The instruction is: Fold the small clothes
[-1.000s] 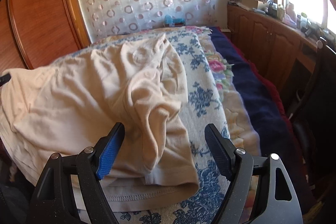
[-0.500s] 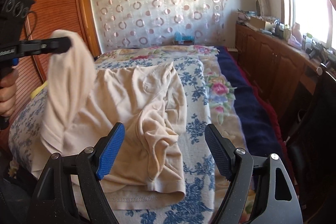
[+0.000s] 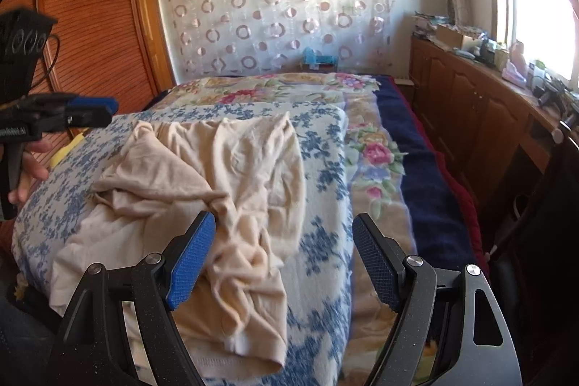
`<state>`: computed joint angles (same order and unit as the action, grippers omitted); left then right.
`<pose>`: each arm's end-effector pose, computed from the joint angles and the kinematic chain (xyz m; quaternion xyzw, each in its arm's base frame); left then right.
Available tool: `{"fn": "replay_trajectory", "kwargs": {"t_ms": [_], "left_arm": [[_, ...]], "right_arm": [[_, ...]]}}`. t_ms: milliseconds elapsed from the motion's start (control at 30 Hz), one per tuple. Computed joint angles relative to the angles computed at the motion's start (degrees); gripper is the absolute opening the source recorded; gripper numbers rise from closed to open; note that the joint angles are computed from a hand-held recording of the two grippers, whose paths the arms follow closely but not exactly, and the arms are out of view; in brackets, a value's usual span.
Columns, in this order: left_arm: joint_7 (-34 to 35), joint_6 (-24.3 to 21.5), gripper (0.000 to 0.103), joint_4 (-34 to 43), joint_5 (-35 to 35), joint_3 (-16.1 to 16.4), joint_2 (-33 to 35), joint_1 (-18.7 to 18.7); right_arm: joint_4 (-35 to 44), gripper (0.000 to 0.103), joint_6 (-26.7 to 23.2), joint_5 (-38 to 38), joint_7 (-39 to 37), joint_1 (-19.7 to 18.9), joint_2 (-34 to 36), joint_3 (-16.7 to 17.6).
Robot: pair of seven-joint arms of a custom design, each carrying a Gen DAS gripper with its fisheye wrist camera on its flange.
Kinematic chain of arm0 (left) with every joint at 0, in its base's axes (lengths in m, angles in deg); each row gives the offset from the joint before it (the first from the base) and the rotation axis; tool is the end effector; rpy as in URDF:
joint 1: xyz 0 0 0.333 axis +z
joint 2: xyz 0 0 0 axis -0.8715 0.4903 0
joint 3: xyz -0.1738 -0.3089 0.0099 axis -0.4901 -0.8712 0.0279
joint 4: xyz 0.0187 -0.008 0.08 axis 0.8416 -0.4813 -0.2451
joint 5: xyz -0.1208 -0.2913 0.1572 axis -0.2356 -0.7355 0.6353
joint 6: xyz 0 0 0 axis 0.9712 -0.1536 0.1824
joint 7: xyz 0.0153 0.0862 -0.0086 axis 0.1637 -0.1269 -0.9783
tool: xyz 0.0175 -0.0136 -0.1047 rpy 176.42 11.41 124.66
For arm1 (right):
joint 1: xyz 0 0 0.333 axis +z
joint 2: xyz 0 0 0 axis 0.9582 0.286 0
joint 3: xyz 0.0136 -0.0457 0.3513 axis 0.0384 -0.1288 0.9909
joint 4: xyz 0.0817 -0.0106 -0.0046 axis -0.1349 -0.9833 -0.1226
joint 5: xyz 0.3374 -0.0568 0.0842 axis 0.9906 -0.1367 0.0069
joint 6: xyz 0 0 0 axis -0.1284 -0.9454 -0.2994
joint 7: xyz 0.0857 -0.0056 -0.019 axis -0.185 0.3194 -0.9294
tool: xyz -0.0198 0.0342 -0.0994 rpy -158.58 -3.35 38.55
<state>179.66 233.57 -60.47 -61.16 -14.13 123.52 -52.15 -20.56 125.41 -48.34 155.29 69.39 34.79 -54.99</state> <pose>0.6902 -0.1268 0.3942 -0.4889 0.7667 -0.3718 0.1866 0.6549 0.1264 0.2924 -0.7448 0.4999 -0.2157 0.3859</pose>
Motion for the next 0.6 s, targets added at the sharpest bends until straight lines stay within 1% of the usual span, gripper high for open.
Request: {"fn": "replay_trajectory", "kwargs": {"t_ms": [67,167,233,267,433,500,567,600], "left_arm": [[-0.8,1.0,0.037,-1.3,-0.3,1.4,-0.1,0.4],[-0.7,2.0,0.038,-4.0,-1.0,0.2,0.1,4.2],[-1.2,2.8,0.038,-5.5,-0.9,0.8,0.1,5.2],[-1.6,3.2,0.038,-6.2,-0.6,1.4,0.0,5.6],[-3.3,2.6,0.038,-7.6,1.4,4.3,0.5,7.6],[-4.1,2.2,0.038,-7.7,2.4,6.4,0.7,7.1],[-5.2,1.4,0.038,-7.4,3.6,9.4,1.1,5.8],[-5.9,1.0,0.038,-7.1,4.1,10.9,1.4,5.1]], "right_arm": [[2.9,0.080,-3.2,-2.0,-0.2,-1.9,1.4,3.6],[7.2,0.080,-8.8,-3.1,-2.8,-4.3,4.0,10.0],[10.4,0.080,-13.2,-2.7,-5.7,-5.0,6.2,14.4],[11.7,0.080,-15.0,-2.2,-7.1,-5.0,7.1,16.0],[19.3,0.080,-23.9,1.1,-15.0,-2.6,12.2,22.6],[22.3,0.080,-26.9,2.8,-17.8,-0.9,14.2,24.2],[26.0,0.080,-30.5,4.6,-20.8,1.2,16.6,25.9],[26.9,0.080,-31.5,5.4,-21.8,2.0,17.2,26.0]]}}
